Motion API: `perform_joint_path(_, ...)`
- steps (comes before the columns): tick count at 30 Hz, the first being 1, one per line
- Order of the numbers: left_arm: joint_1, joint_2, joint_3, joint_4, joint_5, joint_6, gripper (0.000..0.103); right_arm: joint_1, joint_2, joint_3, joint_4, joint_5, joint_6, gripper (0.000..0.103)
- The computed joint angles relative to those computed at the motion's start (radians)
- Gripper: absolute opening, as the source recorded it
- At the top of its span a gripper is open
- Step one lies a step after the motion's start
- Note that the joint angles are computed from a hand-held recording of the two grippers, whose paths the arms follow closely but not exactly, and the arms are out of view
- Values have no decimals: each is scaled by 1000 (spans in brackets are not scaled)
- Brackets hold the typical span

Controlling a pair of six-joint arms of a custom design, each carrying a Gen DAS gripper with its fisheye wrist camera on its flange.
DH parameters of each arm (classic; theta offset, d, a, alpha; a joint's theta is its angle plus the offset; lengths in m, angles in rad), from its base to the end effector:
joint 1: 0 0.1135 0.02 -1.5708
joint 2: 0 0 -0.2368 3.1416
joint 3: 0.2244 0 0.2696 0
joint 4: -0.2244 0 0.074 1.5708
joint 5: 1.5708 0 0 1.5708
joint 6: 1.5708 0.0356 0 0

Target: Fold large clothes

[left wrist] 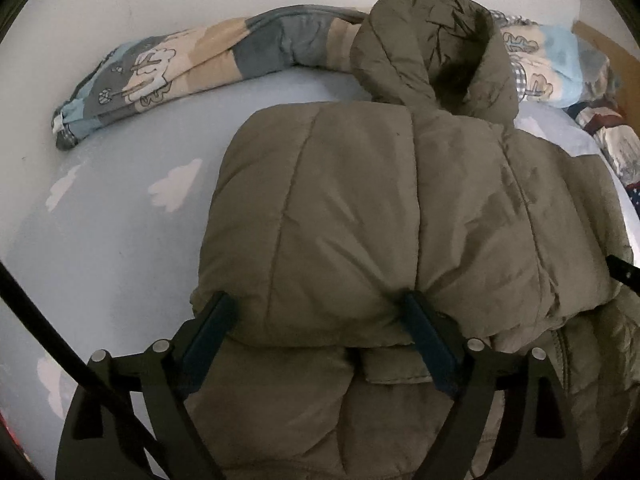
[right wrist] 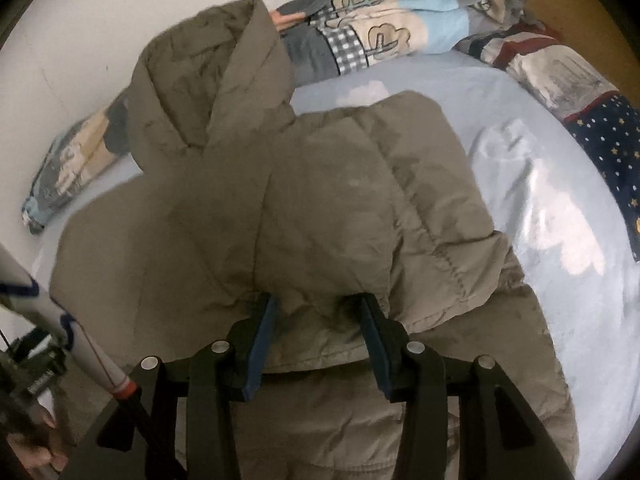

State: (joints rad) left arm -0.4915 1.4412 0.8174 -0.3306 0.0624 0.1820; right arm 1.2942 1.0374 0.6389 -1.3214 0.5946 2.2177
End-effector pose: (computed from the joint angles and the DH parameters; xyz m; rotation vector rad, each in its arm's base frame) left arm 0.2644 -0.1441 0.1541 0.8612 2.3838 -0.2025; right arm 0.0601 0.1386 0.1684 1.0756 2.2914 -0.0430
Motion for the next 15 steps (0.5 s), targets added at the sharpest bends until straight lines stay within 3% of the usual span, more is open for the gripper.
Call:
perform_joint_path(4, -2, -89, -22, -13, 4, 9, 87, -9, -1, 16, -13, -7, -2, 48)
perform_joint_path(10, -16, -194, -44, -60, 46, 9, 87, 87, 48, 149, -171, 76, 142, 49)
perform_joint_path(15, -69, -149, -45, -86, -27, 21, 87, 90, 87, 186, -127, 80, 62, 49)
